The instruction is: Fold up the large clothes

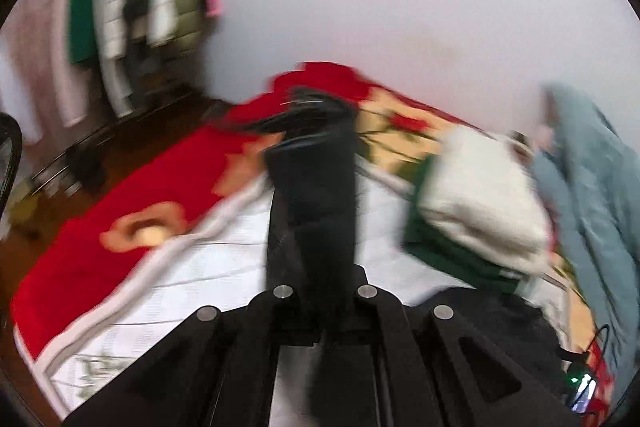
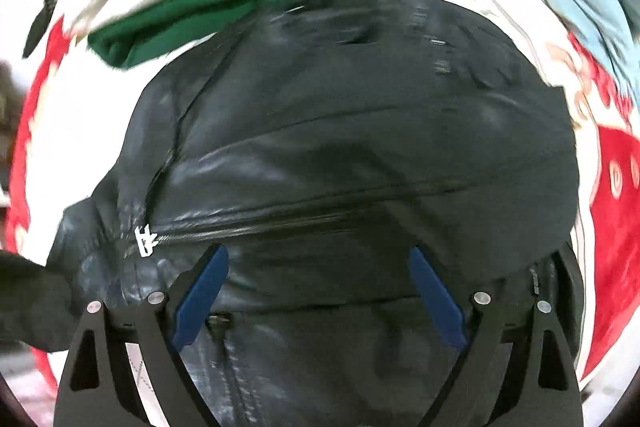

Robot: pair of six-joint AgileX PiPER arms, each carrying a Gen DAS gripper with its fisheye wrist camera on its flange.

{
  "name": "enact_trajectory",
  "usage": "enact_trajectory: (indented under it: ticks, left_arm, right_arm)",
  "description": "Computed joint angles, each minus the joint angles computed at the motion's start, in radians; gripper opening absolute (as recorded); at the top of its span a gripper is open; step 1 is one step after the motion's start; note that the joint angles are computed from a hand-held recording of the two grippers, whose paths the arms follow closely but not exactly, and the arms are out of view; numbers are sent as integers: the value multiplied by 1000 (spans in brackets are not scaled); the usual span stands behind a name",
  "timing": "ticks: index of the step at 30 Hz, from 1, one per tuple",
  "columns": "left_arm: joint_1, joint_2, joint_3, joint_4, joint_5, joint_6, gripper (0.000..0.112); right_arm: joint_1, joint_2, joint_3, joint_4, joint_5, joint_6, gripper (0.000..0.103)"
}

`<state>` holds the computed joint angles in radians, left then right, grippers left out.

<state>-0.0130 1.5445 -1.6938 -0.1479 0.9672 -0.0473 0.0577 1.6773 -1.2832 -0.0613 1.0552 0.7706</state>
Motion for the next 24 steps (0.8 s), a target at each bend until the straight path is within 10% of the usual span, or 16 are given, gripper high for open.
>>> enact_trajectory:
  ticks: [11,19,20,23,24]
  left_arm:
    - [-828,274,-147,111,24,-373,1]
    - [-1022,473,-290,225,248,-436,9]
    - [-1009,456,-259,188,241,-427,21]
    - [-991,412,-187,154,227,-420,103]
    - [-988,395,-168,155,219,-423,103]
  right_arm:
    - [-738,-315,285,106,63,-545,93]
    - [-1145,-209,236,133,66,-881,93]
    - [-1175,-196,228,145,65,-916,93]
    - [-1234,-172,221,209,80,-996,93]
    - [-1251,-178,227,231,89,-1018,93]
